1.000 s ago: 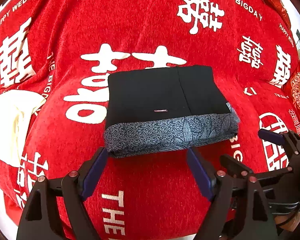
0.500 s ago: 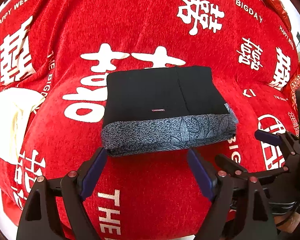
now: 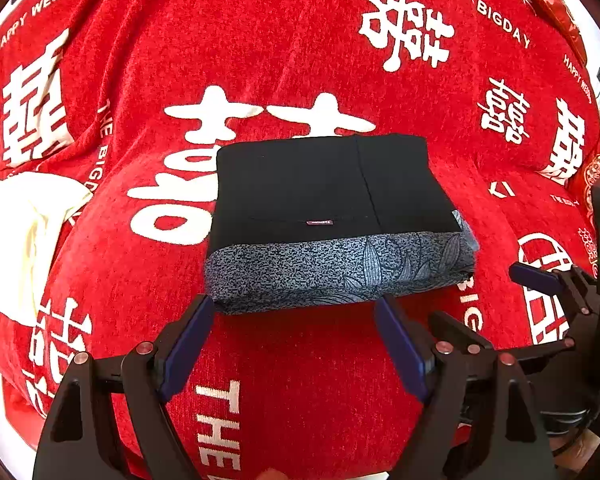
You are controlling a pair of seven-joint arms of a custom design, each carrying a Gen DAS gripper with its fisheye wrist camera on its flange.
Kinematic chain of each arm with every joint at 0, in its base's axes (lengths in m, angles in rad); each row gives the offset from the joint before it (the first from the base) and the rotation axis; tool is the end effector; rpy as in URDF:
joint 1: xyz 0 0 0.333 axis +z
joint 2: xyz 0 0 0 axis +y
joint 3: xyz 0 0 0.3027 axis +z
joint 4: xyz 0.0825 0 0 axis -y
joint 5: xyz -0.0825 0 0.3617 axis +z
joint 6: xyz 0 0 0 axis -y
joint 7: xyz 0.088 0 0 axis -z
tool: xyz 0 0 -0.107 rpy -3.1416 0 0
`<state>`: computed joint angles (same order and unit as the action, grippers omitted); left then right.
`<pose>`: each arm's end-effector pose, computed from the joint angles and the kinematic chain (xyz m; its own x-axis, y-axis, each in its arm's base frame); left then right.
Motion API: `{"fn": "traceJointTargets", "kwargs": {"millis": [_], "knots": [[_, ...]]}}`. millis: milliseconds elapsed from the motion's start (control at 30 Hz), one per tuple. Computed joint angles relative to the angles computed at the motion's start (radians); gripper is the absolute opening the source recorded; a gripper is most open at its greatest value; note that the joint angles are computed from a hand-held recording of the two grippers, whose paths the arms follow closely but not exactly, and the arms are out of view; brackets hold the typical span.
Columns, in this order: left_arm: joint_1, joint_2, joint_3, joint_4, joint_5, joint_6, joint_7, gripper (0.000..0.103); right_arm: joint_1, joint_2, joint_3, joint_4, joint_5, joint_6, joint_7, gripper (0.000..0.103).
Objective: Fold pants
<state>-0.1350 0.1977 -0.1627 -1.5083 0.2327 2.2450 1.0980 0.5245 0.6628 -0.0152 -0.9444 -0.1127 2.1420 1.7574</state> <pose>0.6166 -0.1712 0.6020 0.0763 -0.9957 0.0533 -0.8379 -0.0929 -0.5379 0.6515 0.3634 0.5433 0.3487 -0.9369 0.0257 -0.7961 -0.3105 -0.5195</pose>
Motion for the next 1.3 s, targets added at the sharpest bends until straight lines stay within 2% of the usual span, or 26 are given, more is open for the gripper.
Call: {"fn": "traceJointTargets", "kwargs": {"millis": [767,1300], "knots": [[-0.001,0.021,-0.001,0.039,-0.009,-0.052,0.014,0.085,-0.005,0.028,0.0,0.048,0.016,-0.018,-0.029,0.103],[0.0,0.021,-0.003,0.042,-0.021,-0.051,0.02,0.085,-0.007,0.024,0.001,0.044,0.018,-0.012,-0.039,0.103]]}}
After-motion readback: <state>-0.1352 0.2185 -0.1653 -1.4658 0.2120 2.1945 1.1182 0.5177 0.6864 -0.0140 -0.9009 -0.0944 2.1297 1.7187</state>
